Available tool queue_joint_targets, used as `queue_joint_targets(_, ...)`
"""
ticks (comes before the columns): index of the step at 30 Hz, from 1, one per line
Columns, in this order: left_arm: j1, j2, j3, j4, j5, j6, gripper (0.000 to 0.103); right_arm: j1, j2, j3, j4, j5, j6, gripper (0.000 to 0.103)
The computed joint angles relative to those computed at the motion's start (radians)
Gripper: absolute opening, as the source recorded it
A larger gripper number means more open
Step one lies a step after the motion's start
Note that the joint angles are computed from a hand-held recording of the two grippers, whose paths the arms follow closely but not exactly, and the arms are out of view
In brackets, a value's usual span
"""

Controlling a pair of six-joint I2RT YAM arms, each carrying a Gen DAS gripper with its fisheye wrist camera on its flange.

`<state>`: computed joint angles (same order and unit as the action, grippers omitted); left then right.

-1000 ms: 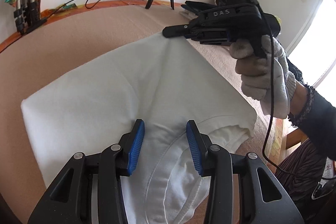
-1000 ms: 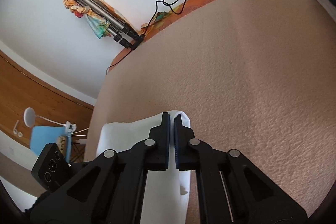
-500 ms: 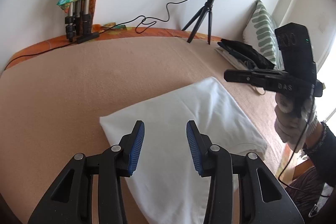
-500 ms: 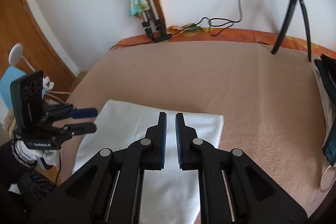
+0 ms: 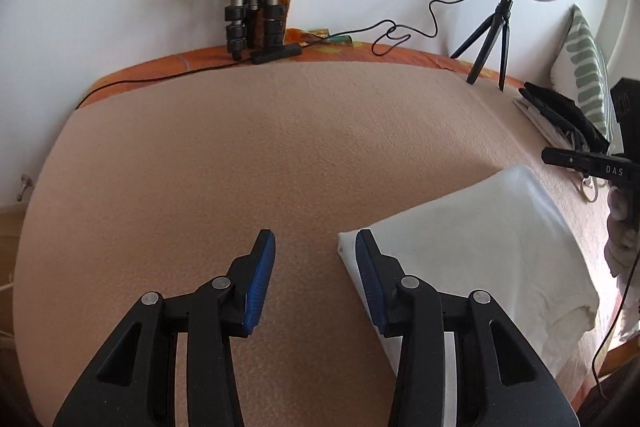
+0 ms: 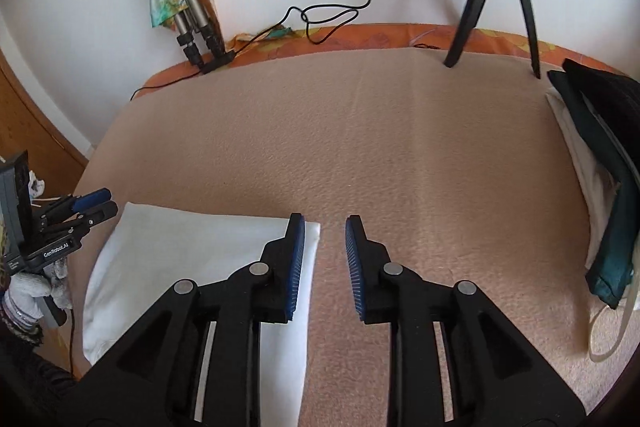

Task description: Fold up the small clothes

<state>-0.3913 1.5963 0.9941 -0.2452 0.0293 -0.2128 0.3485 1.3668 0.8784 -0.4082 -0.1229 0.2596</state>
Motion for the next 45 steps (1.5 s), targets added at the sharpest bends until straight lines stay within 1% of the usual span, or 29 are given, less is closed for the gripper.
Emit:
queue_joint_targets(1, 0.026, -0.022, -0.010, -0.012, 0.042, -0.019, 0.040, -0.019, -0.044, -0.016, -0.021, -0.029, -0.002, 0.026)
queue_joint_targets(2, 0.047, -0.049, -0.026, -0.018, 0.084, -0.041, 0.040, -0.033, -0.087, -0.033, -0.044, -0.055, -0.007, 0.033)
queue_joint_targets(4, 0.069, -0.102, -0.060, -0.025, 0.139, -0.076, 0.041, -0.039, -0.167, -0.062, -0.092, -0.070, -0.009, 0.041)
queue_joint_targets(5, 0.075, -0.131, -0.081, -0.026, 0.160, -0.090, 0.043, -0.041, -0.210, -0.081, -0.117, -0.078, -0.005, 0.041)
queue_joint_targets(6, 0.088, -0.154, -0.105, -0.024, 0.197, -0.104, 0.047, -0.049, -0.246, -0.100, -0.138, -0.105, 0.006, 0.041)
queue_joint_targets(8, 0.093, -0.172, -0.129, -0.014, 0.260, -0.137, 0.052, -0.057, -0.299, -0.140, -0.180, -0.166, 0.035, 0.041)
queue_joint_targets(11, 0.102, -0.140, -0.130, -0.003, 0.311, -0.167, 0.052, -0.023, -0.369, -0.211, -0.204, -0.198, 0.098, 0.041)
queue_joint_targets(12, 0.110, -0.128, -0.131, 0.006, 0.335, -0.185, 0.052, -0.020, -0.393, -0.242, -0.202, -0.214, 0.125, 0.042)
queue_joint_targets(13, 0.122, -0.119, -0.136, 0.021, 0.370, -0.207, 0.052, -0.018, -0.413, -0.269, -0.203, -0.234, 0.148, 0.046)
queue_joint_targets(15, 0.140, -0.090, -0.135, 0.045, 0.413, -0.246, 0.052, -0.013, -0.441, -0.309, -0.215, -0.259, 0.174, 0.047)
queue_joint_targets(17, 0.151, -0.059, -0.124, 0.058, 0.445, -0.258, 0.052, -0.019, -0.472, -0.348, -0.222, -0.282, 0.197, 0.047)
queue_joint_targets(21, 0.158, -0.002, -0.098, 0.073, 0.468, -0.275, 0.052, -0.077, -0.543, -0.421, -0.229, -0.365, 0.240, 0.048)
queue_joint_targets(23, 0.158, 0.012, -0.094, 0.094, 0.470, -0.284, 0.052, -0.125, -0.567, -0.444, -0.236, -0.430, 0.236, 0.048)
queue_joint_targets(25, 0.161, 0.030, -0.079, 0.100, 0.479, -0.286, 0.052, -0.160, -0.572, -0.472, -0.211, -0.504, 0.243, 0.048)
queue_joint_targets(26, 0.160, 0.036, -0.077, 0.110, 0.482, -0.294, 0.052, -0.176, -0.583, -0.481, -0.218, -0.531, 0.236, 0.048)
queue_joint_targets(28, 0.166, 0.050, -0.078, 0.140, 0.499, -0.308, 0.052, -0.179, -0.554, -0.496, -0.164, -0.578, 0.263, 0.048)
queue_joint_targets(33, 0.155, 0.086, -0.050, 0.163, 0.512, -0.314, 0.052, -0.176, -0.547, -0.523, -0.104, -0.625, 0.296, 0.048)
queue_joint_targets(34, 0.151, 0.094, -0.045, 0.169, 0.514, -0.313, 0.052, -0.181, -0.560, -0.530, -0.111, -0.635, 0.294, 0.048)
queue_joint_targets(35, 0.145, 0.100, -0.041, 0.176, 0.512, -0.315, 0.052, -0.178, -0.565, -0.530, -0.113, -0.632, 0.289, 0.047)
queue_joint_targets(38, 0.127, 0.123, -0.019, 0.183, 0.503, -0.307, 0.052, -0.130, -0.536, -0.530, -0.047, -0.601, 0.336, 0.047)
queue_joint_targets(40, 0.110, 0.129, -0.011, 0.188, 0.483, -0.299, 0.052, -0.105, -0.521, -0.533, -0.003, -0.584, 0.374, 0.047)
queue_joint_targets(42, 0.084, 0.129, 0.001, 0.177, 0.434, -0.278, 0.052, -0.091, -0.521, -0.536, 0.016, -0.571, 0.394, 0.047)
queue_joint_targets(44, 0.063, 0.133, 0.016, 0.162, 0.397, -0.256, 0.050, -0.060, -0.520, -0.530, 0.028, -0.537, 0.418, 0.047)
queue_joint_targets(45, 0.055, 0.136, 0.023, 0.156, 0.384, -0.250, 0.045, -0.039, -0.517, -0.522, 0.032, -0.512, 0.430, 0.047)
